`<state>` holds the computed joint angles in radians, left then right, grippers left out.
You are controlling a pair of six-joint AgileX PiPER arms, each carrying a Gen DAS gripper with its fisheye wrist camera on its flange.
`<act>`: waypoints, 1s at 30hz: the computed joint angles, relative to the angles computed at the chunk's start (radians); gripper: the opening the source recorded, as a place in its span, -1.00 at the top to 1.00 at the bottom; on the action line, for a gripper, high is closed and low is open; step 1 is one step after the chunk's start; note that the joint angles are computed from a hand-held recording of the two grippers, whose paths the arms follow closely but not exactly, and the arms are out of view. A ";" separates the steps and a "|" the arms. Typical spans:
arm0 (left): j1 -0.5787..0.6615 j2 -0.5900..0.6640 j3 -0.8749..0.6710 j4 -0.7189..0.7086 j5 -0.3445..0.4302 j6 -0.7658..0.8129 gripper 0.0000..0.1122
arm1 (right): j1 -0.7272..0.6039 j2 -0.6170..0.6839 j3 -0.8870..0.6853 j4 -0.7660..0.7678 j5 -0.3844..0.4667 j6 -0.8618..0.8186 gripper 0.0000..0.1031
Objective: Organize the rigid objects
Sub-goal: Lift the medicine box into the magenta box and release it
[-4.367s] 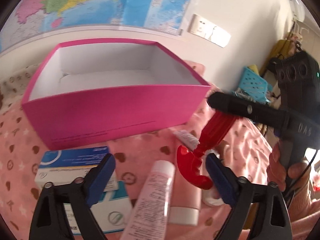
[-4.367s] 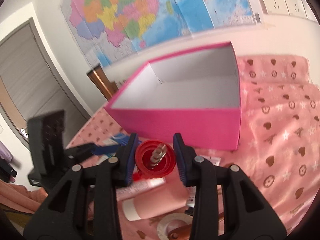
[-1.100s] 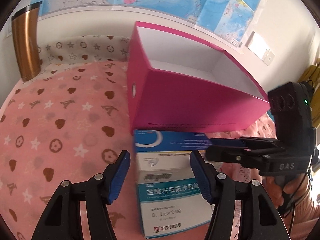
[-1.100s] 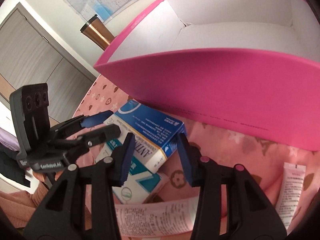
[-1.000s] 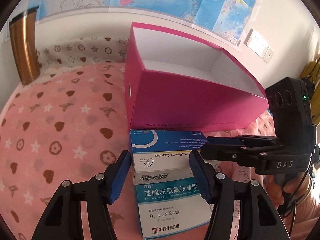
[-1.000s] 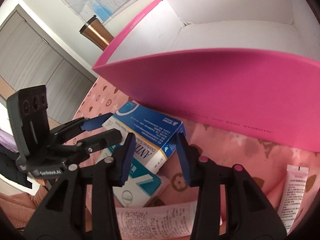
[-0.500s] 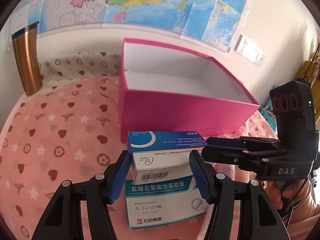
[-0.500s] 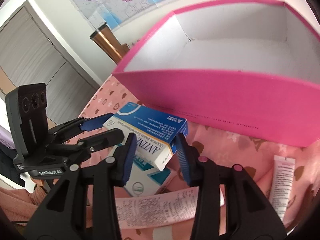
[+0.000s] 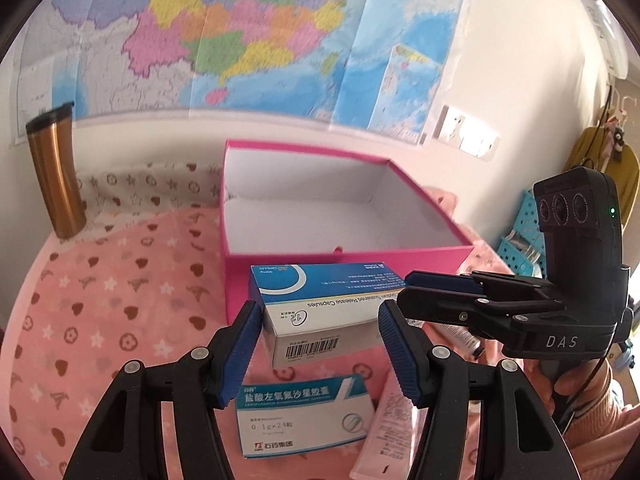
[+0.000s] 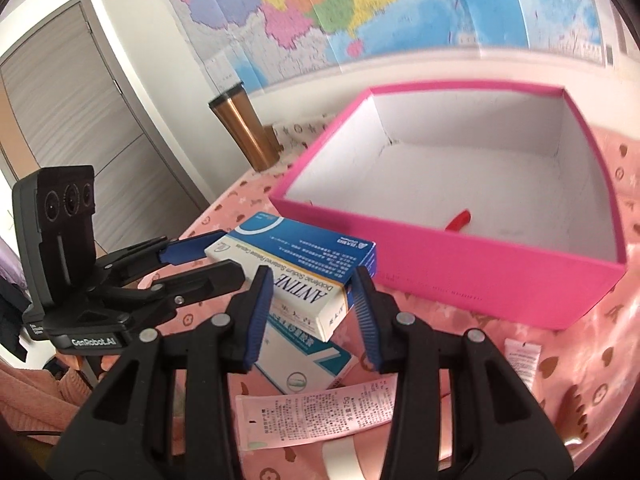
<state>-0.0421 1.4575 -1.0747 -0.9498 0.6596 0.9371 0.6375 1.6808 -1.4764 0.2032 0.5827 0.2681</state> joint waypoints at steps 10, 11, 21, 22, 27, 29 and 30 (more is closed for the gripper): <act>-0.030 0.004 -0.073 0.002 -0.029 -0.008 -0.09 | 0.001 -0.009 -0.091 -0.113 0.024 0.029 0.15; -0.030 0.024 -0.100 0.004 -0.024 -0.014 -0.09 | -0.004 -0.001 -0.107 -0.119 0.030 0.028 0.15; -0.065 0.176 -0.292 0.129 -0.039 -0.158 -0.09 | -0.109 0.124 -0.242 0.035 0.050 -0.111 0.15; -0.069 0.190 -0.305 0.143 -0.042 -0.172 -0.09 | -0.113 0.138 -0.256 0.035 0.052 -0.111 0.15; -0.077 0.270 -0.375 0.200 -0.044 -0.224 -0.09 | -0.128 0.206 -0.314 0.041 0.070 -0.111 0.15; -0.077 0.302 -0.400 0.213 -0.038 -0.241 -0.09 | -0.137 0.231 -0.332 0.057 0.077 -0.118 0.15; -0.080 0.315 -0.410 0.226 -0.038 -0.252 -0.09 | -0.139 0.242 -0.338 0.058 0.079 -0.120 0.15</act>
